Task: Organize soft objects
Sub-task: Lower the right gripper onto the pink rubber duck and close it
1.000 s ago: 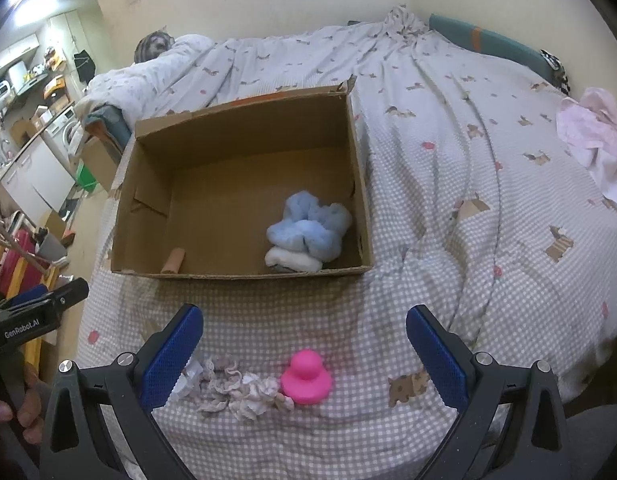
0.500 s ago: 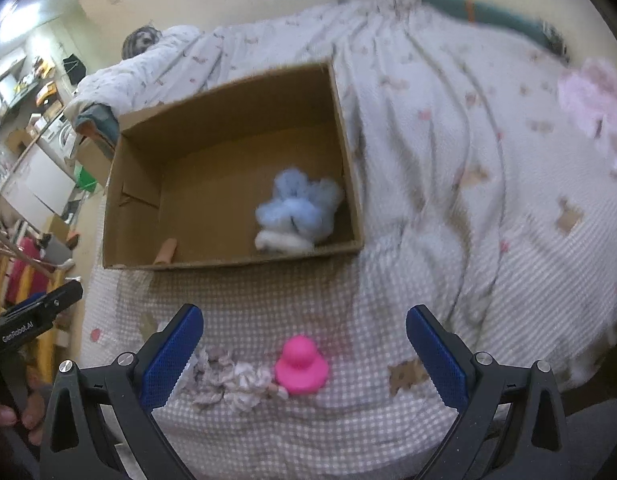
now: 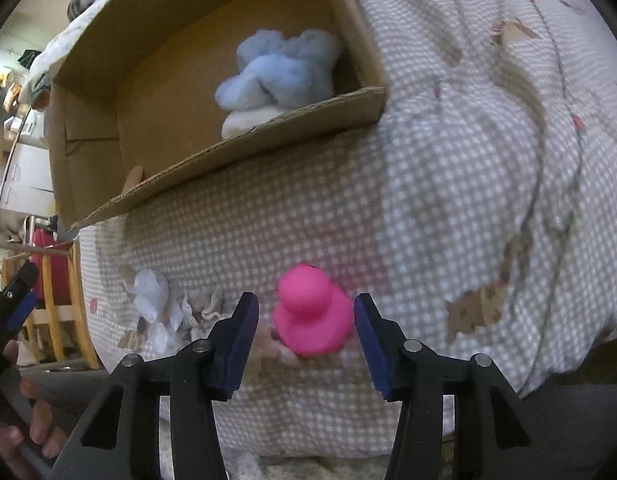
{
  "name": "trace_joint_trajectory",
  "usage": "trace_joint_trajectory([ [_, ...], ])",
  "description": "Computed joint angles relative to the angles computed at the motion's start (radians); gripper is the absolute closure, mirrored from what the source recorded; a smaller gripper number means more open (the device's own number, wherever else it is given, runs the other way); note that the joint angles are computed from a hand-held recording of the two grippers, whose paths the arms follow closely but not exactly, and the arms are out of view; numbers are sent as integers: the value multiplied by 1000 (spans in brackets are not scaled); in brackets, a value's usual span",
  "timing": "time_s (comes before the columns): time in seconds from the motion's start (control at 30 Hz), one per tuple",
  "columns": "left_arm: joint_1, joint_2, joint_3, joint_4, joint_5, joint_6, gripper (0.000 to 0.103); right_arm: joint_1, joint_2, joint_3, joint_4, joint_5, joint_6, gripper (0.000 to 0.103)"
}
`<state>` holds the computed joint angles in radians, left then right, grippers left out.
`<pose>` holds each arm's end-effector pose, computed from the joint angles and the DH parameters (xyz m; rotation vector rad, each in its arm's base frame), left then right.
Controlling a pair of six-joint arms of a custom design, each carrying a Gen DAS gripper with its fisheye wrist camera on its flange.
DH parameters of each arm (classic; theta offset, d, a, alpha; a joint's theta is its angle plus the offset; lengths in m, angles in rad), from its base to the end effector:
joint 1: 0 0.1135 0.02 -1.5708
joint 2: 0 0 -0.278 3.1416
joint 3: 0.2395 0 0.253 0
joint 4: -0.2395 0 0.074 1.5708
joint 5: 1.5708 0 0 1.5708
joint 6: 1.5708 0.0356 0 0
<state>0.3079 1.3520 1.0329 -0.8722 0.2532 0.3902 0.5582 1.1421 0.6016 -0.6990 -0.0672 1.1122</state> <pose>0.2429 0.0679 0.2640 0.1768 2.6919 -0.1454 0.1528 0.0983 0.1878 0.7876 2.8304 0.4304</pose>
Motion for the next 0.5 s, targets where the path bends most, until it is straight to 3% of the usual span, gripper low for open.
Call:
trace_joint_trajectory([
  [0.17, 5, 38, 1, 14, -41, -16, 1, 52, 121, 54, -13, 65, -14, 73],
  [0.33, 6, 101, 14, -23, -6, -31, 3, 75, 122, 62, -9, 92, -20, 74],
  [0.37, 5, 119, 17, -33, 2, -38, 5, 79, 103, 58, -18, 103, -17, 74],
  [0.43, -9, 155, 19, -49, 10, -56, 23, 73, 34, 38, -34, 122, -17, 74],
  [0.5, -32, 187, 10, -52, 5, -70, 35, 79, -31, 27, -49, 159, 3, 74],
])
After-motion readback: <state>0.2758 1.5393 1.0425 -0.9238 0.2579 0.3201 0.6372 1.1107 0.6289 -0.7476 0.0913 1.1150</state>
